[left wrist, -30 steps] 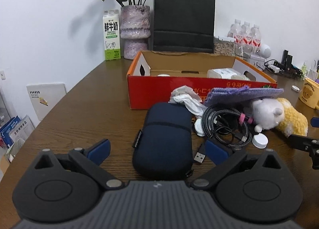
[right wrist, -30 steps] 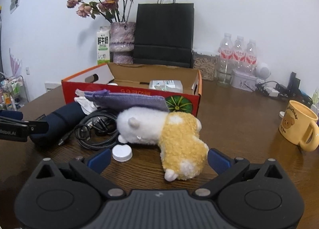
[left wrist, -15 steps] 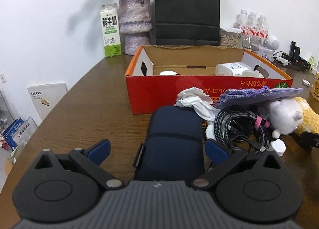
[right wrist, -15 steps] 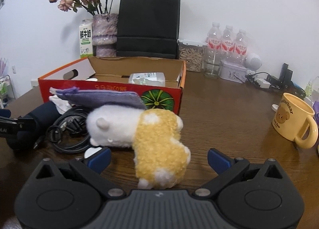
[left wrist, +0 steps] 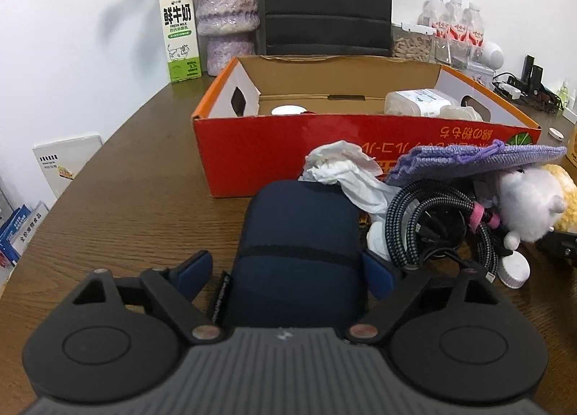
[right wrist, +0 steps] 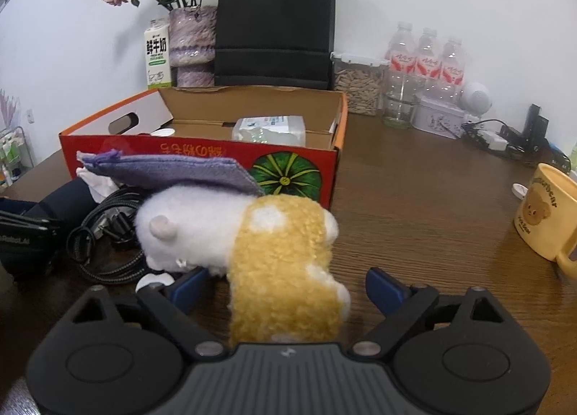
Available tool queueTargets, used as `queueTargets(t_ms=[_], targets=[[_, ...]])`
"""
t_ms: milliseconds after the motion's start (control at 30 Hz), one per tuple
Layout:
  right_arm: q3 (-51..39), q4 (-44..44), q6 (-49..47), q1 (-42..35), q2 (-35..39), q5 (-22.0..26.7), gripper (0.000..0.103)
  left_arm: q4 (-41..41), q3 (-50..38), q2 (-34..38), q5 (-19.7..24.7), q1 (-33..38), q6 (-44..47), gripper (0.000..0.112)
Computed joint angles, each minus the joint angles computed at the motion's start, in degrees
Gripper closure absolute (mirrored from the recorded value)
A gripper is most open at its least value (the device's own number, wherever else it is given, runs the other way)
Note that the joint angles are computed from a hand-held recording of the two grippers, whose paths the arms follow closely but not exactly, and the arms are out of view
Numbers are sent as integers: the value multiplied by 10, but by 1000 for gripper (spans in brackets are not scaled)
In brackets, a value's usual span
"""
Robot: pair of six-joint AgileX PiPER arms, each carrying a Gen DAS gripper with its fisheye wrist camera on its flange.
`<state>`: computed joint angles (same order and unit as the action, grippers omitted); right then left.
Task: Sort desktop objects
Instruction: 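Grasp the plush toy with the right gripper while the left grasps the navy case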
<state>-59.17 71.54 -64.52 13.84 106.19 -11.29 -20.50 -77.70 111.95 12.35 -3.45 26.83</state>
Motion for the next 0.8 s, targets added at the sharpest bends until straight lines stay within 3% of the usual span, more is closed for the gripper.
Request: queueTargets(t_ms=[333,400,500,800], targets=[[-4,-34,38,-6,6,20,30,-32,-8,9,1,1,24,26],[-5,-20,27,-4,7,19,40,-78,-2,7,-6,3,68,32],[-2,-32,42,-5,6,14,47,-113,8,4,-20,1,105,40],[17,-134,151,-3,-4,6,52,-179,31,-9,-36,0,176,45]])
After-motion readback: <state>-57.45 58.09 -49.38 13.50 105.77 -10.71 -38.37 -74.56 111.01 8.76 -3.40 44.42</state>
